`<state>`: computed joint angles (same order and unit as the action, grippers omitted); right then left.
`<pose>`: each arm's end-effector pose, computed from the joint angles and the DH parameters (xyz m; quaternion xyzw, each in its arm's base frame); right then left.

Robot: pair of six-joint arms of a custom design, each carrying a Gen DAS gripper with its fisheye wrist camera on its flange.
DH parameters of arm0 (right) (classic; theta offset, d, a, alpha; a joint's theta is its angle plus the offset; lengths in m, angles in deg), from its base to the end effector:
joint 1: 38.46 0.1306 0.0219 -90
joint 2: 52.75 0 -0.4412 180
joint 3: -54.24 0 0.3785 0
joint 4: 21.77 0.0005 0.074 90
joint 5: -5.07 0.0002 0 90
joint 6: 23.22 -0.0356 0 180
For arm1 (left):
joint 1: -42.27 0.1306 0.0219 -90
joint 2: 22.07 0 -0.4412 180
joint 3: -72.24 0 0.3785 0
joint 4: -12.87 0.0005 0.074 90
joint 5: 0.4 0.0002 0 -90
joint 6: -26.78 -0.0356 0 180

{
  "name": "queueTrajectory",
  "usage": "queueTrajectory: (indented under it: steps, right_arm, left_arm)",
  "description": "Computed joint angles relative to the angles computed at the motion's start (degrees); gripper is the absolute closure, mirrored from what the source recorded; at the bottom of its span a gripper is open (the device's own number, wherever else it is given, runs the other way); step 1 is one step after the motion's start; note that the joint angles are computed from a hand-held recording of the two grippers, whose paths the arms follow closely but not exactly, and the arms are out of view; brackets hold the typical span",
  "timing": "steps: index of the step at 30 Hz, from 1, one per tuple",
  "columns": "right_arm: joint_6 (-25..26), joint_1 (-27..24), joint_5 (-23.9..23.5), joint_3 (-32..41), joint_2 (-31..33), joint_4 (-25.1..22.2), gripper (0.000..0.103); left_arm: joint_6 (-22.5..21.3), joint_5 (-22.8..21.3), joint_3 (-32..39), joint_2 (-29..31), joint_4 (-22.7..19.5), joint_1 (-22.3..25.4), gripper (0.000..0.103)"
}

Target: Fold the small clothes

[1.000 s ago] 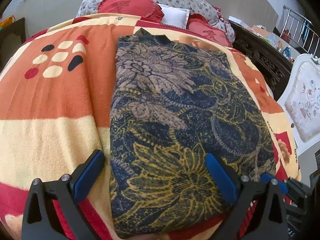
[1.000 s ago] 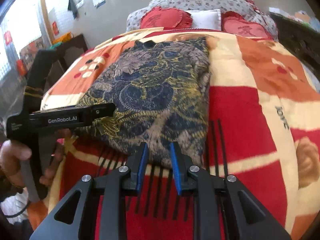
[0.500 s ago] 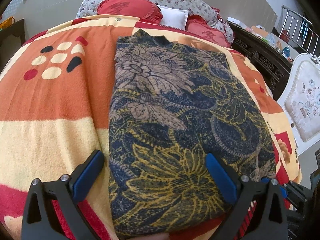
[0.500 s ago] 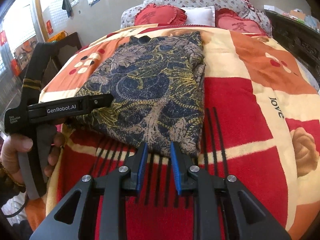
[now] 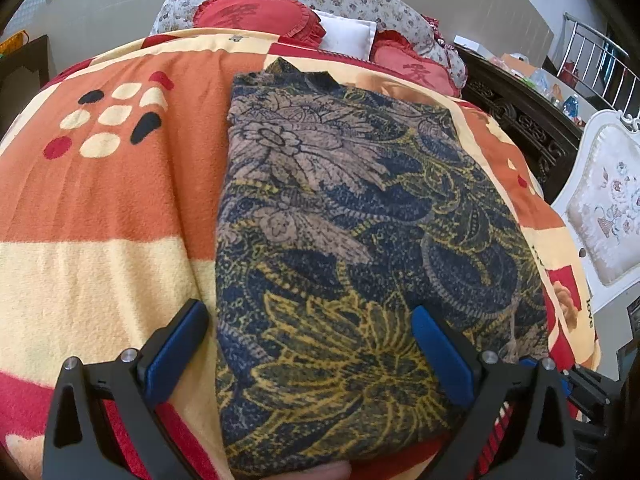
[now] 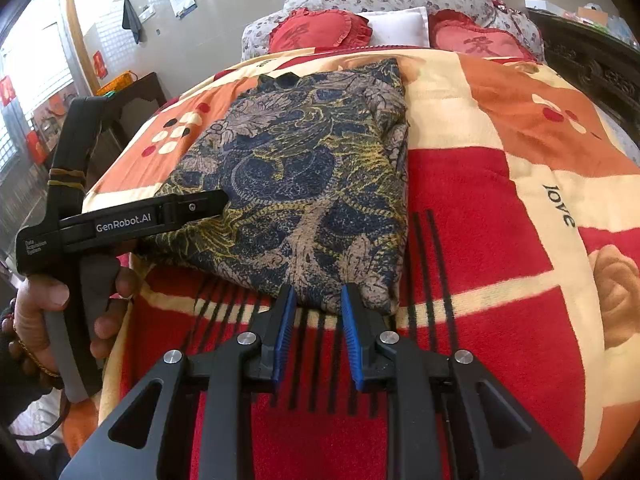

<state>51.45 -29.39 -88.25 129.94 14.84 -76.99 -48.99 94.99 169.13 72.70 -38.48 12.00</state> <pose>0.2988 0.0493 0.5115 0.0402 0.9296 0.1036 0.3515 0.4369 -0.2595 0.5013 0.1469 0.9249 -0.1725 0.3053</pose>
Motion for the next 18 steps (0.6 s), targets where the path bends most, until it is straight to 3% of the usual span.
queueTrajectory:
  steps: [2,4,6,8,10,15,18]
  right_arm:
    - [0.14,0.12,0.42,-0.09,-0.06,-0.18,0.067]
    - [-0.4,0.65,1.25,1.06,0.62,-2.49,0.067]
    - [-1.87,1.65,1.96,3.77,2.22,-7.82,0.061]
    - [-3.94,4.16,5.56,6.64,3.36,-13.91,0.06]
    - [-4.88,5.88,7.24,8.57,3.6,-16.7,0.06]
    - [-8.87,7.75,13.14,14.64,3.52,-19.02,0.058]
    - [-10.43,8.03,17.21,17.45,2.79,-18.25,0.048]
  left_arm:
    - [-0.19,0.14,0.69,0.12,-1.35,0.04,0.0]
    - [-0.26,-1.0,3.39,0.16,-6.66,-0.29,0.0]
    - [0.08,-6.38,5.78,-0.53,-11.14,-1.52,0.0]
    - [0.19,-9.79,7.97,-1.01,-14.51,-2.49,0.0]
    - [0.27,-14.23,11.44,-0.76,-19.06,-3.97,0.0]
    - [-0.52,-19.02,16.03,-1.26,-21.32,-6.55,0.0]
    - [-0.46,-19.61,17.85,-1.09,-21.66,-7.55,0.0]
